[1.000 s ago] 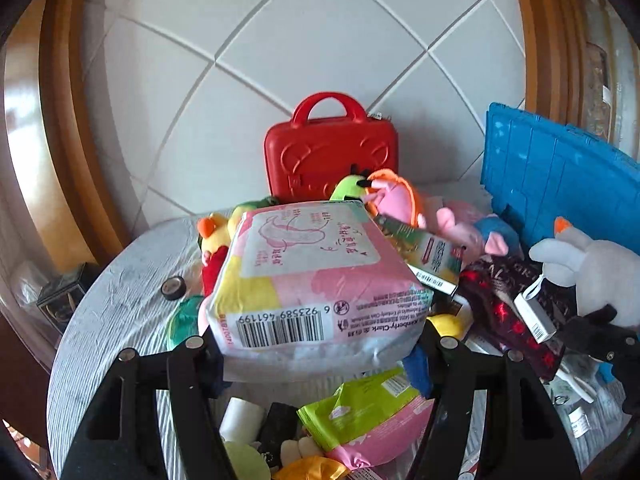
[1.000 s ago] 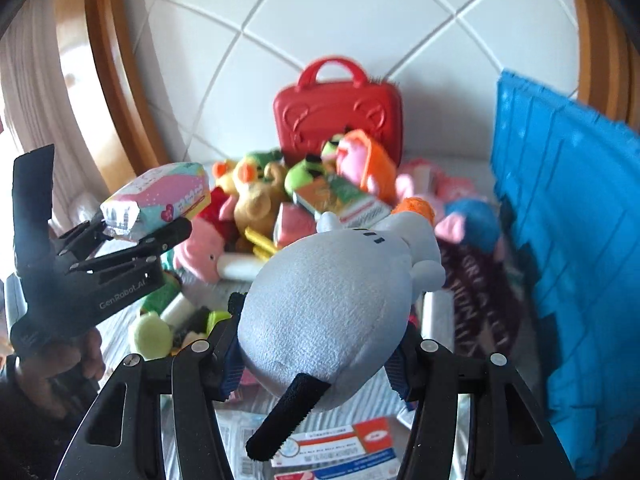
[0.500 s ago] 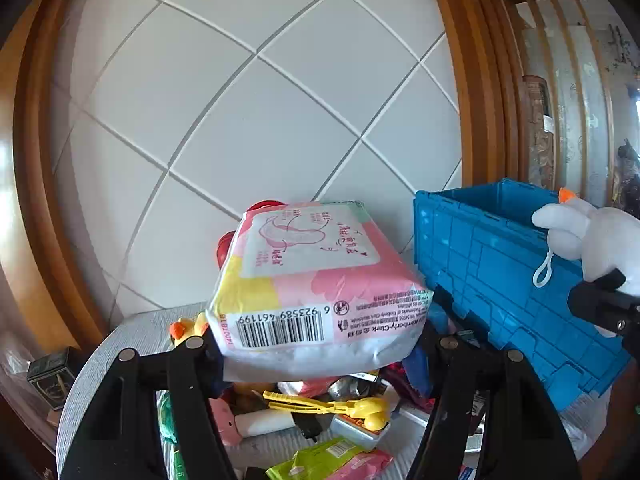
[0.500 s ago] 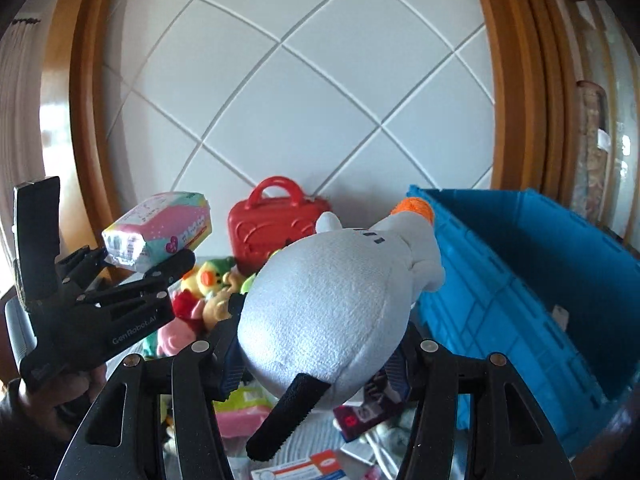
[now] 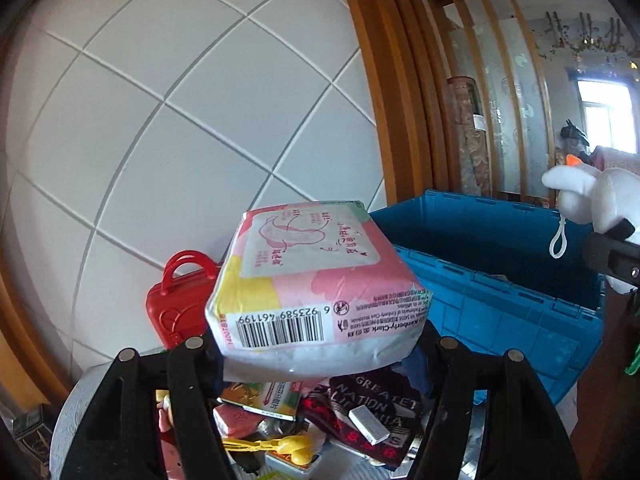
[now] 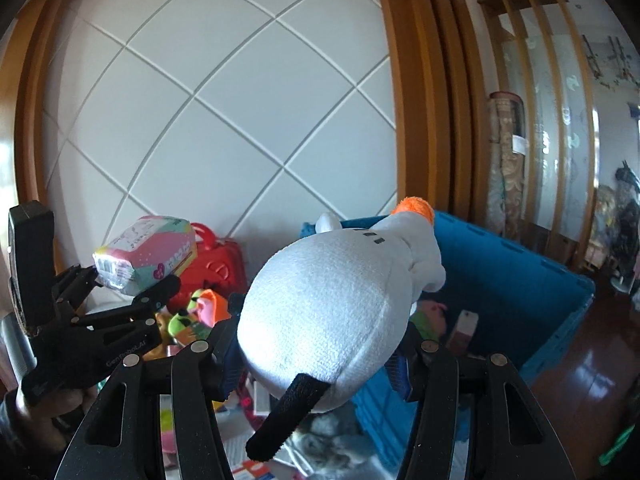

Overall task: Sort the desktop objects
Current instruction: 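Carry the tissue pack and white plush over the blue crate and open both tools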

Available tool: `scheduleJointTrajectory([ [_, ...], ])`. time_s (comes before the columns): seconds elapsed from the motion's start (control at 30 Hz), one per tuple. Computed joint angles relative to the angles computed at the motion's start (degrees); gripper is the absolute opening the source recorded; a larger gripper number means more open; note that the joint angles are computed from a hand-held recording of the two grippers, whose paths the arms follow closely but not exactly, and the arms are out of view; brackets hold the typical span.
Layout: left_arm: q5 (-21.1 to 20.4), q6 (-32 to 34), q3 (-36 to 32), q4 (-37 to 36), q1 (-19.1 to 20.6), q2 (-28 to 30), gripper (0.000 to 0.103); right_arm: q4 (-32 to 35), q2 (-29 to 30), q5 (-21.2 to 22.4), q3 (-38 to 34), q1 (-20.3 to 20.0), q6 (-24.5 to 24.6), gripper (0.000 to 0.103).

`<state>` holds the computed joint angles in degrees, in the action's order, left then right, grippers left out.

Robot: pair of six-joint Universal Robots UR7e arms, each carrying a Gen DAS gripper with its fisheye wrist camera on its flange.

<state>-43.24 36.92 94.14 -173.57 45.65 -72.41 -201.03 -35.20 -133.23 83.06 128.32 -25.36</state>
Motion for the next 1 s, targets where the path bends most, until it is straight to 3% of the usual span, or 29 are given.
scheduleJointTrajectory([
  [0.27, -1.15, 0.29, -7.96, -1.01, -4.84, 11.22, 0.066, -1.12, -8.26, 1.66, 3.31, -4.52, -2.81, 0.057],
  [0.57, -1.82, -2.40, -23.28, 4.96, -6.23, 26.37, 0.066, 9.35, -15.42, 4.73, 0.50, -12.70, -2.50, 0.058],
  [0.73, 0.93, -4.38, -34.44, 11.34, -5.14, 33.98, 0.068, 19.57, -15.07, 7.95, -4.59, -16.30, 0.27, 0.058],
  [0.8, 2.21, -5.03, -38.20, 14.29, -4.53, 36.07, 0.071, 24.22, -13.69, 9.01, -8.11, -17.44, 1.15, 0.063],
  [0.87, 4.51, -4.90, -42.29, 16.49, -4.10, 38.39, 0.083, 29.00, -12.31, 10.06, -11.98, -18.67, 1.98, 0.066],
  [1.0, 5.97, -3.38, -46.51, 16.23, -4.16, 41.04, 0.084, 29.96, -11.09, 10.88, -14.30, -19.66, 2.80, 0.076],
])
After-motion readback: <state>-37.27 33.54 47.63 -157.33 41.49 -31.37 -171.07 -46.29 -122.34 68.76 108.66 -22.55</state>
